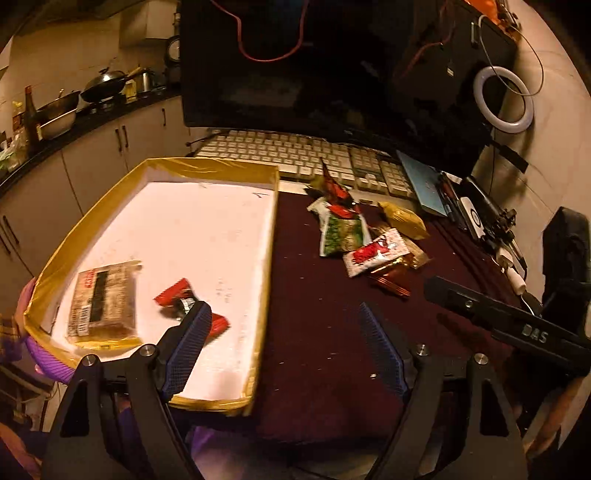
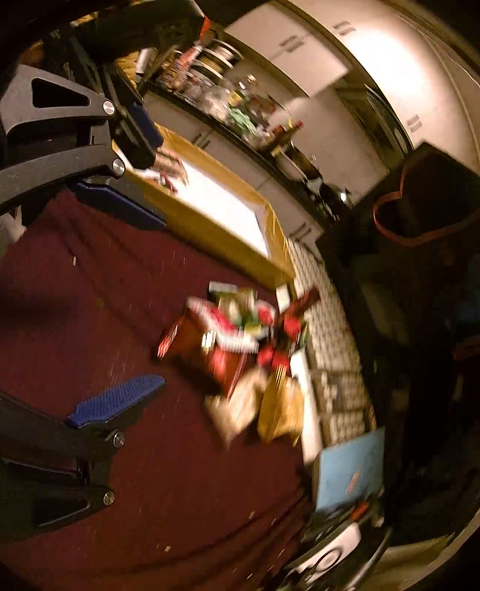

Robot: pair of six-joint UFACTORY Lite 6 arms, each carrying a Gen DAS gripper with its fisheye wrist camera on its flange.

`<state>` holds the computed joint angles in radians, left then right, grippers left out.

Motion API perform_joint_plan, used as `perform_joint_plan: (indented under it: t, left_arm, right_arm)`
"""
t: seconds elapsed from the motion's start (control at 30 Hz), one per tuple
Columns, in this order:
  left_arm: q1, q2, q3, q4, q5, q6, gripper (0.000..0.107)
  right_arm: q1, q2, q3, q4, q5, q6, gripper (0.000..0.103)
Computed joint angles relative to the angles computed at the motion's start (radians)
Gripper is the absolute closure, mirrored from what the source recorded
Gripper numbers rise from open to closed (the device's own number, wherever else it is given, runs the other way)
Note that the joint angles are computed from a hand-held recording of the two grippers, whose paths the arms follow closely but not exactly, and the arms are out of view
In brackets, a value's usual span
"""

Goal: Organize snacks
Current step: 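Grasp the red chip bag on the cloth with the right gripper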

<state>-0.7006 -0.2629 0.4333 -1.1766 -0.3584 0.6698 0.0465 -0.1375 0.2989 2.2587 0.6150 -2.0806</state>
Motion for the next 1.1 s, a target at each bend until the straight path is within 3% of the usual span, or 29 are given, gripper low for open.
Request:
perform_joint_plan:
  t: [0.13, 0.23, 0.37, 0.47, 0.53, 0.57, 0.67, 0.8, 0.97, 1.1]
  left_arm:
    - [-0.04, 0.095, 0.048, -0.056, -0.03, 0.035, 0.025]
    - [-0.05, 0.126, 0.052, -0.065, -0.044, 0.034, 0.025]
    - [-0.049, 0.142, 0.056, -0.076, -0.055, 0.046, 0.025]
    - [-0.034, 0.138, 0.047, -0.038, -0.039, 0.008, 0.025]
    - [-0.022, 0.131, 0.038, 0.025, -0.03, -0.052, 0.025]
    - [-0.017, 0.137, 0.045, 0.04, -0.024, -0.066, 0.025]
    - [-0.017, 0.152, 0.069, 0.012, -0.014, -0.037, 0.025]
    - [-0.034, 0.147, 0.067, 0.013, -0.027, -0.043, 0.025]
    - [-0.019, 0.15, 0.081, 0.017, -0.005, -0.038, 0.025]
    - [0.015, 0.243, 0.163, 0.073, 0.068, -0.069, 0.025]
  right_arm:
    - [-0.056, 0.11, 0.079, -0.074, 0.038, 0.068, 0.024]
    - [0.007, 0.177, 0.16, -0.004, -0.032, 0.062, 0.024]
    - [0.128, 0.276, 0.284, 0.155, -0.165, -0.033, 0.029]
    - [0.206, 0.34, 0.349, 0.368, -0.235, -0.217, 0.032]
    - [0.23, 0.344, 0.35, 0.514, -0.267, -0.355, 0.047]
    - [0.231, 0.335, 0.338, 0.537, -0.275, -0.39, 0.05]
    - [0.206, 0.309, 0.309, 0.454, -0.269, -0.338, 0.062]
    - [0.148, 0.253, 0.244, 0.298, -0.226, -0.215, 0.069]
    - [0.068, 0.15, 0.149, 0.211, -0.193, -0.145, 0.071]
    - [-0.027, 0.039, 0.065, 0.197, -0.182, -0.162, 0.072]
